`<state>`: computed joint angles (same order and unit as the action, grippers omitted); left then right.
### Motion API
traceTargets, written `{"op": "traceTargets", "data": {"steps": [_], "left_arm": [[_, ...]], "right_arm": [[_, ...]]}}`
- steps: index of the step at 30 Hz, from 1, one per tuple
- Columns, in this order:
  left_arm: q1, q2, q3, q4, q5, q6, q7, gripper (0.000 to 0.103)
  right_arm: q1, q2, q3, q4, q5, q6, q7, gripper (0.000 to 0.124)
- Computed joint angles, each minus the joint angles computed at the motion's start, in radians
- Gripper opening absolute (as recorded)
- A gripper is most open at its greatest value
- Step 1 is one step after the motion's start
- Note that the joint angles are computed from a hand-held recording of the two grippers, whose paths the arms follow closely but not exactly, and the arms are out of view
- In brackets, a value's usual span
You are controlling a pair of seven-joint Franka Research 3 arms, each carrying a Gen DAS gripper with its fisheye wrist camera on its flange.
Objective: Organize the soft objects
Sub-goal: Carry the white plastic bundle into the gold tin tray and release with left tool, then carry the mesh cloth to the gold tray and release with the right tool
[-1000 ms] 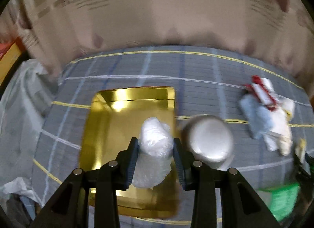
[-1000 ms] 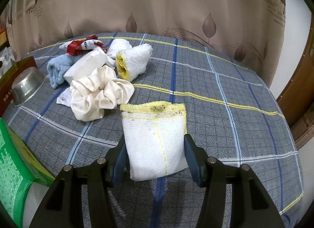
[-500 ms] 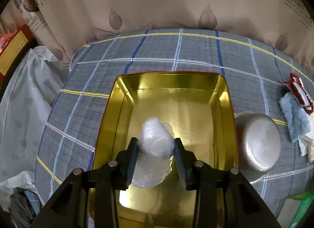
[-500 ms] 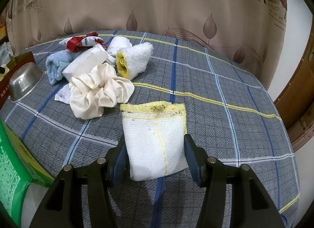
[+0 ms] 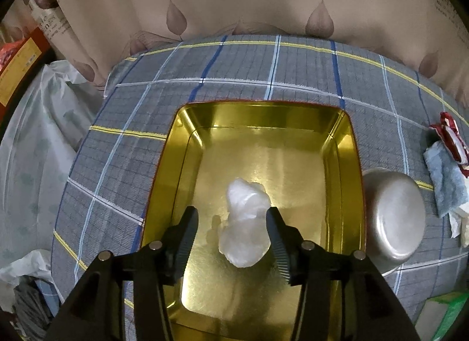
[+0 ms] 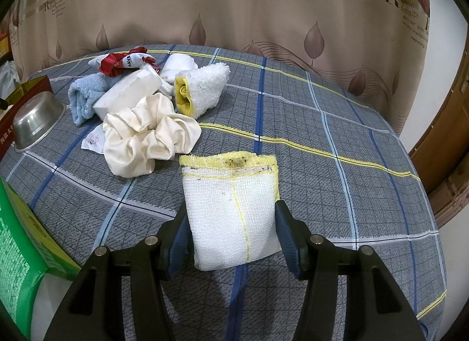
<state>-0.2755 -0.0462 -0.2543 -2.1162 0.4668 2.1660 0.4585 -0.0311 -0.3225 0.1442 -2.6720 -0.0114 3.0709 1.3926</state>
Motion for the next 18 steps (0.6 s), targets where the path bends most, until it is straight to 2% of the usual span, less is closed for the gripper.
{"op": "traceTargets", "data": {"steps": [10,15,18], "left_arm": [[-0.013,-0.057,-0.017,-0.022,0.022,-0.024,-0.022,0.049],[-0.02,-0.111,-0.033,-0.061,0.042,-0.033,-0.066,0.049],[-0.026,-0.14,-0.053,-0.076,0.081,-0.068,-0.107,0.049]], "right_arm": [[-0.011,0.0,0.011,0.004,-0.019,-0.008,0.008,0.052],[0.023,0.003,-0.024,0.024,0.004,-0.05,-0.002,0.052],[0.053,0.007,-0.053,0.042,0.036,-0.08,-0.008,0.051]]}}
